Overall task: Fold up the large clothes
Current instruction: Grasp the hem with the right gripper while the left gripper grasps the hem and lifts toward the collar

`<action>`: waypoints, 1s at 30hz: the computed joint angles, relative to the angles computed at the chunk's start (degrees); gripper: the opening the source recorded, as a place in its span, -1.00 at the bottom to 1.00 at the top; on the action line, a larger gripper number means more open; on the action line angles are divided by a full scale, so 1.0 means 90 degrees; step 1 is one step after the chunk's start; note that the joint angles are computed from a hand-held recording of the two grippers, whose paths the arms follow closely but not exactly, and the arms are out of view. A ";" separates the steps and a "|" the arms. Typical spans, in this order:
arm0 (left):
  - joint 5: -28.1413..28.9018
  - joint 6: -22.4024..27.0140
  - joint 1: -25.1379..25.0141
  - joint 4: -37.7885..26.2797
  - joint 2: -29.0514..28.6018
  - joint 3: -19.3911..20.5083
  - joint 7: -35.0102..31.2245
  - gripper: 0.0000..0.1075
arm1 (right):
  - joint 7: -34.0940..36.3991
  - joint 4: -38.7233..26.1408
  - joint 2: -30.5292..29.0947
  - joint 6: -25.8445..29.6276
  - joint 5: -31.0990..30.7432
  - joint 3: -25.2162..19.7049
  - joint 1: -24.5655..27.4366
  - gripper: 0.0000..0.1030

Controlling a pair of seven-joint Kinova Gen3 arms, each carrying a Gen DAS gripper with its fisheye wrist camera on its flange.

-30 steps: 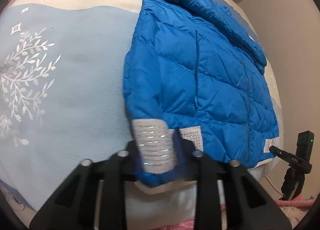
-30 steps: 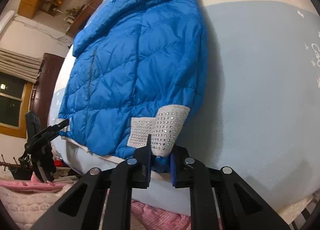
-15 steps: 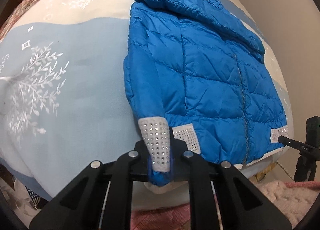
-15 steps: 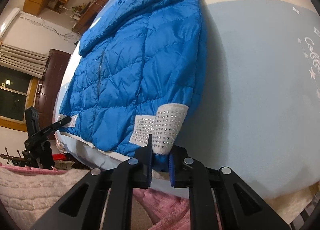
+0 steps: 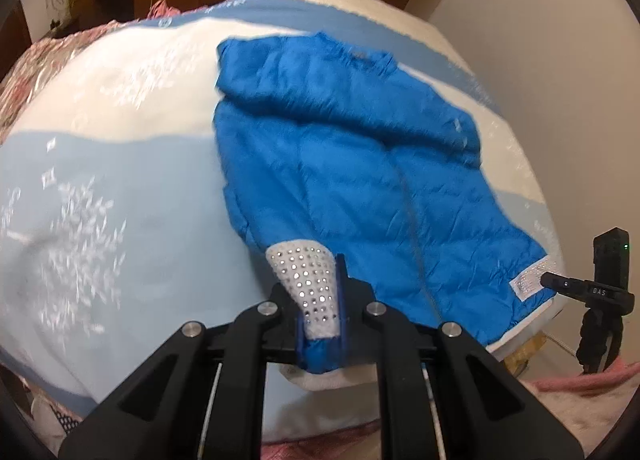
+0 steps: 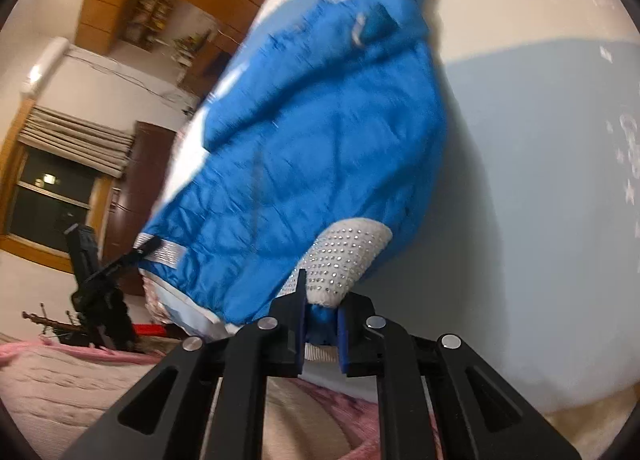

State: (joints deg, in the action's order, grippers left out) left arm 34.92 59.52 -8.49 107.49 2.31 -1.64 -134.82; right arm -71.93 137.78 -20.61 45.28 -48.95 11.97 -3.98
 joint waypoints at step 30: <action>-0.0159 0.0077 0.0572 -0.5181 0.3768 0.1178 0.2590 -0.79 | 0.1676 -0.4549 0.4213 0.1962 -0.1359 0.0010 0.1939 -0.78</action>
